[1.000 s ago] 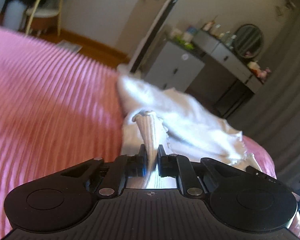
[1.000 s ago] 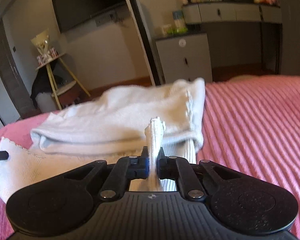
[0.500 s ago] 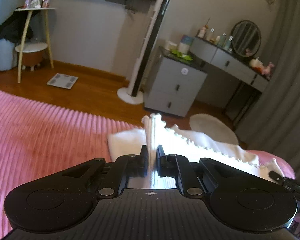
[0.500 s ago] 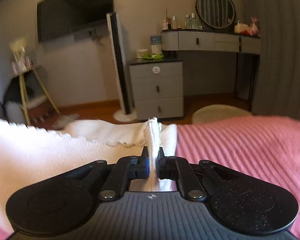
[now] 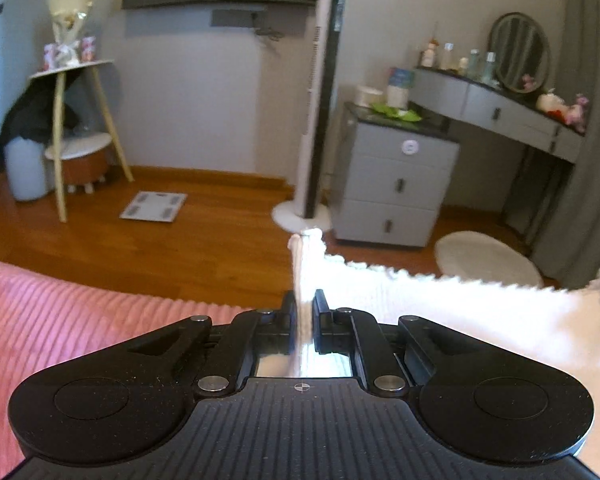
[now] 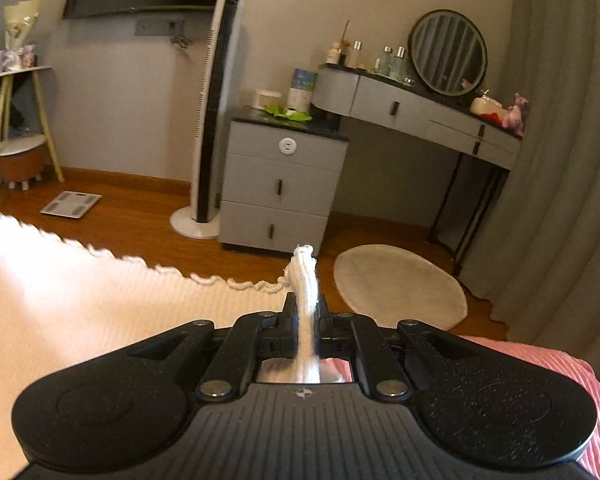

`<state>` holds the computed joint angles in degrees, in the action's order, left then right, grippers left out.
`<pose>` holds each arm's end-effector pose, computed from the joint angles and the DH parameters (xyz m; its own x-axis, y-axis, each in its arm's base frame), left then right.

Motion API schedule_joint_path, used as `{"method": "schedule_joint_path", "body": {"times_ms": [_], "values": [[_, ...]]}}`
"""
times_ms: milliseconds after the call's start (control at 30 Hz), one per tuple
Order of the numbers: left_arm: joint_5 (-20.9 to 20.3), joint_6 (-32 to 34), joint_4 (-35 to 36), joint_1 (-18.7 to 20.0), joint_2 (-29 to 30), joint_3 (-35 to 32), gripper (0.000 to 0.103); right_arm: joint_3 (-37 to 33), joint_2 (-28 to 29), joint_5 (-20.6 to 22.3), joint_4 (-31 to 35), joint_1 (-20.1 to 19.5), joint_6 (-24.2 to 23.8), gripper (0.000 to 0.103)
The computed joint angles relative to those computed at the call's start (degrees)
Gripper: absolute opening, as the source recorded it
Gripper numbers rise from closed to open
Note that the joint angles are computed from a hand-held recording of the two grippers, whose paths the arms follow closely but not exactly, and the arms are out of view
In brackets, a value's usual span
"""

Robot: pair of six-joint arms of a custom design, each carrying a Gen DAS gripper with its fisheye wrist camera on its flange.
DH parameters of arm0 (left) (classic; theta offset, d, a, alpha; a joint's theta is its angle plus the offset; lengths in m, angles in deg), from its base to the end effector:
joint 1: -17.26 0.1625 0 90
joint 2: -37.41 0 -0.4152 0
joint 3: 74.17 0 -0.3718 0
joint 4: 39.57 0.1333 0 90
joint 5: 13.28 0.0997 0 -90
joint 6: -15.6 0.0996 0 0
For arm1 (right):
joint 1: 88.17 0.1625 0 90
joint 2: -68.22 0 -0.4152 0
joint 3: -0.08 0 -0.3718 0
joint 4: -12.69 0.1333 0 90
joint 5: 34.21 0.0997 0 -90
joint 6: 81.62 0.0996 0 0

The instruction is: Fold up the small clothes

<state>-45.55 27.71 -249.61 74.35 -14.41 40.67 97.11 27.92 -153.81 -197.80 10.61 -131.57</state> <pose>-0.1022 -0.5583 0.2122 -0.7530 -0.2027 -0.6260 0.4641 0.5109 -0.7236 0.1812 -0.6220 0.1713 -0.5448 -0.1381 0.8271 -0.7530 0.5147 -0.4100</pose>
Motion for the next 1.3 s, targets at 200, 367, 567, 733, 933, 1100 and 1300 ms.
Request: {"method": "schedule_joint_path", "body": {"times_ms": [200,367,567,733,933,1100,1300], "values": [[3.9,-0.1,1.1,1.7,4.5,-4.0,0.011,-3.6,4.2,-3.0,-0.3,-0.8,-2.4,0.007],[3.9,-10.0,3.3,0.9,-0.7,1.6,0.019,0.3,1.5,-4.2,-2.9,-0.9,2.4,0.020],[-5.0,-25.1,6.3,-3.9,-15.7,22.2,0.041,24.7,-18.7,6.5,1.8,-3.8,25.1,0.046],[-4.8,-34.2,5.4,-9.7,-17.7,32.8,0.047,35.8,-27.7,7.3,8.1,-7.2,42.8,0.057],[-5.5,-39.6,6.8,-11.3,-16.7,33.5,0.048,40.0,-33.5,21.5,9.7,-12.8,47.1,0.057],[-5.7,-40.2,7.1,-9.9,-15.3,31.8,0.046,39.0,-33.6,27.8,13.2,-16.8,48.5,0.046],[-6.7,-39.4,5.8,-8.2,-14.2,30.3,0.019,39.5,-31.2,32.3,9.7,-18.3,47.9,0.020]]}}
